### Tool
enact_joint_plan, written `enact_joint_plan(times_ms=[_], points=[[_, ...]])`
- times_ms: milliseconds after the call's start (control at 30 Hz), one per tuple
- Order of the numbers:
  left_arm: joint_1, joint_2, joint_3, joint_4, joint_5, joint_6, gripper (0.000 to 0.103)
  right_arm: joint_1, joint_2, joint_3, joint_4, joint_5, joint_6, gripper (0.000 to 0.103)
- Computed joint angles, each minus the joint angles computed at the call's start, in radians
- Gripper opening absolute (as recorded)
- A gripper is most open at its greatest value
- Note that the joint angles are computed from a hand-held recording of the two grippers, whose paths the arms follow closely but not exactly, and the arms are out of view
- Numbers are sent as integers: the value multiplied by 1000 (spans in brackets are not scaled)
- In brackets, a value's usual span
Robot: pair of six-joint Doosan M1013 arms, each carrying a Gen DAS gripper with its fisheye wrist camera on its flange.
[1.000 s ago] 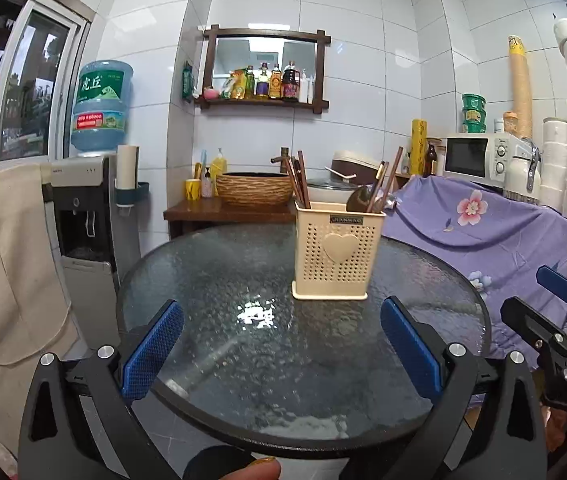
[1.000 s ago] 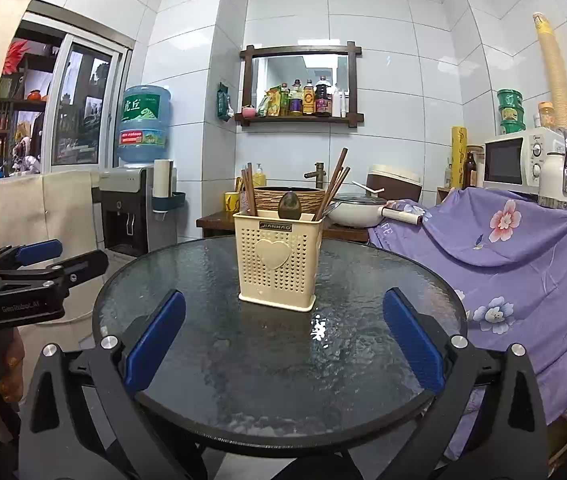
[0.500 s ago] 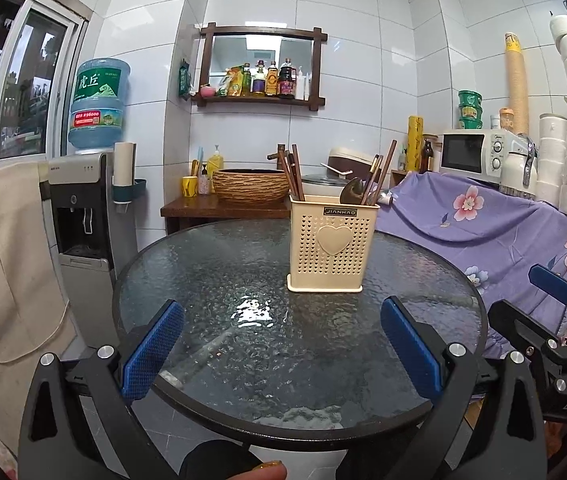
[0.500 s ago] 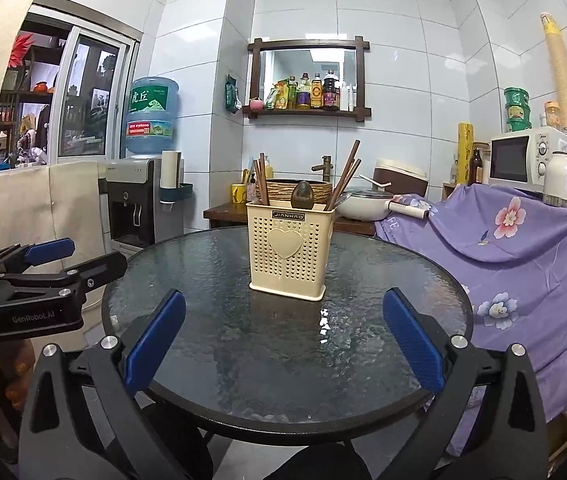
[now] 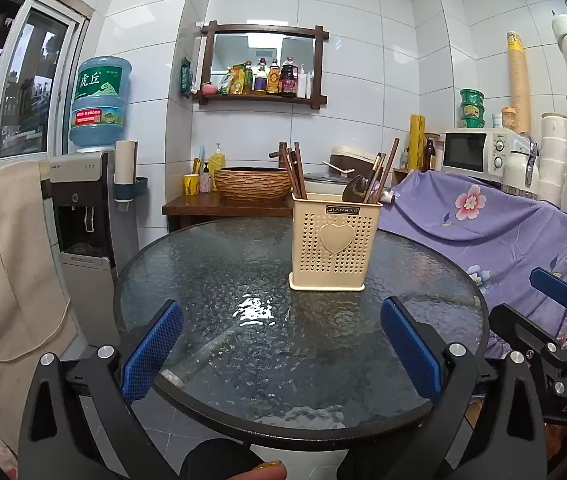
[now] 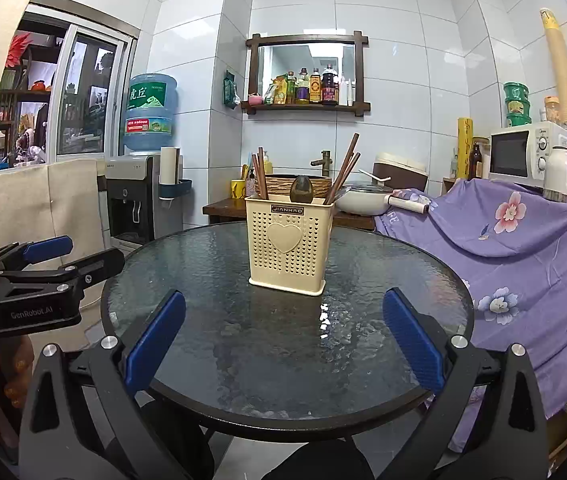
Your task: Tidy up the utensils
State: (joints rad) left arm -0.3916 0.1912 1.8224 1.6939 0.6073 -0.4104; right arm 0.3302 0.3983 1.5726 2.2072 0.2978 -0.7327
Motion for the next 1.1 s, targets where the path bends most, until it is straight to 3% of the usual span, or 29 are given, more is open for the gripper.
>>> enact_joint_plan(times_ms=[1100], points=[[4,0,-8,-16,-5,26,97,2,-4,3,-29,3,23,97]])
